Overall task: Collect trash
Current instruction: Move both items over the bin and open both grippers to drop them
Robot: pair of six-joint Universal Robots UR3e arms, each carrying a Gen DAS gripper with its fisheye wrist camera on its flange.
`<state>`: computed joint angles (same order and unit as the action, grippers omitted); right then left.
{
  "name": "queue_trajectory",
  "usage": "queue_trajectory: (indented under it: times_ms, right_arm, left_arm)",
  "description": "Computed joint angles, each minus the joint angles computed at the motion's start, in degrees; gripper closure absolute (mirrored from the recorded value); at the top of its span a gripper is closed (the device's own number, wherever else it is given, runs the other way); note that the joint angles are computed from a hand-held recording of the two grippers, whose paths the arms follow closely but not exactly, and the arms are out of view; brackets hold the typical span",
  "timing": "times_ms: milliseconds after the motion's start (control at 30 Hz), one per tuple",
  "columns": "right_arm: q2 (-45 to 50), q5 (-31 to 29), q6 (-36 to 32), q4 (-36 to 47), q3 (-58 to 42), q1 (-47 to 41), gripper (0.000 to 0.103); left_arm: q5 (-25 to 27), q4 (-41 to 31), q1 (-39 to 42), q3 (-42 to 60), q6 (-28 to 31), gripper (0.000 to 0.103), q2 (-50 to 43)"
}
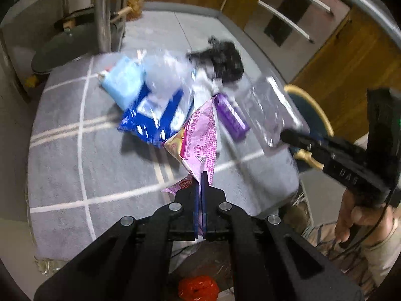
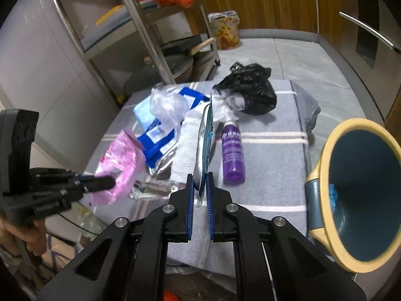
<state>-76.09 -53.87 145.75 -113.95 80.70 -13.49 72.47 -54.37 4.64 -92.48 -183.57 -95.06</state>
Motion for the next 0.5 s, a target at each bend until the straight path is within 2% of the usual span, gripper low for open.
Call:
queue_trajectory:
  times_ms: [233,500]
  right_arm:
    - [-1.28,1.9,-0.05,0.63,-0.4,-3.68,0.093]
    - [-2.4,2.88,-1.46,1.65,0.27,-9.39,0.093]
  left_arm:
    - [-2.94,-1.15,-0.5,6.54,-1.1,0.102,-0.37]
    - [-3.57,-1.94,-5.5,19.67,-4.32,0.102,-7.46]
